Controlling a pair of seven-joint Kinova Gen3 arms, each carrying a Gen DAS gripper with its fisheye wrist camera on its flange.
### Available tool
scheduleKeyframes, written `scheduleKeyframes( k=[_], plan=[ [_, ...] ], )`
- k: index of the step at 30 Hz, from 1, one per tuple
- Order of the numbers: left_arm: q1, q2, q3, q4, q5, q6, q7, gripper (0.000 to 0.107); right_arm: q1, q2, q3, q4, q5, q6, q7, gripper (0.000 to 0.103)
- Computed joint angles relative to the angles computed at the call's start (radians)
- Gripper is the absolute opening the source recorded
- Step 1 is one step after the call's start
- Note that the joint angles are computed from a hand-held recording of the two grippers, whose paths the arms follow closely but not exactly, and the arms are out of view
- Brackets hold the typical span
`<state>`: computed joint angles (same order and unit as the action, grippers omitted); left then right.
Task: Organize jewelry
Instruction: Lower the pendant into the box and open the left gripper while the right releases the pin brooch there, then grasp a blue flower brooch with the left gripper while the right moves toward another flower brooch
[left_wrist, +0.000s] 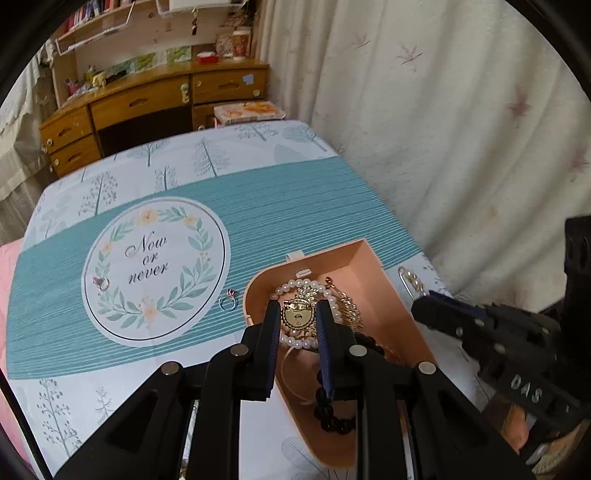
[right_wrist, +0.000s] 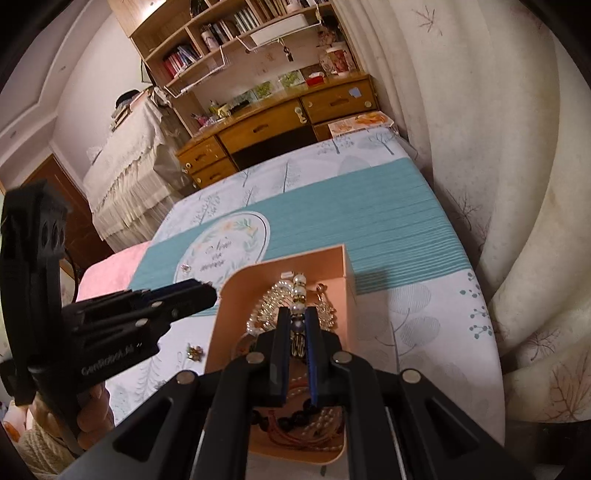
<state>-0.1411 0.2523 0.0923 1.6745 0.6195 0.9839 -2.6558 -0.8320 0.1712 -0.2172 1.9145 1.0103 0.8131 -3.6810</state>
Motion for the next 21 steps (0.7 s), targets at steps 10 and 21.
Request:
scheduleKeyframes(
  k=[10, 21],
  plan=[
    [-0.001, -0.016, 0.003, 0.055, -0.006, -0.075, -0.002, 0.058, -0.069, 0.047, 0.001, -0.052, -0.015, 0.163, 0.043, 0.008],
    [-0.072, -0.072, -0.058, 0.066, 0.063, -0.064, -0.02, 0.058, -0.138, 0.053, -0.028, -0.074, 0.065, 0.311, -0.037, 0.008]
  ],
)
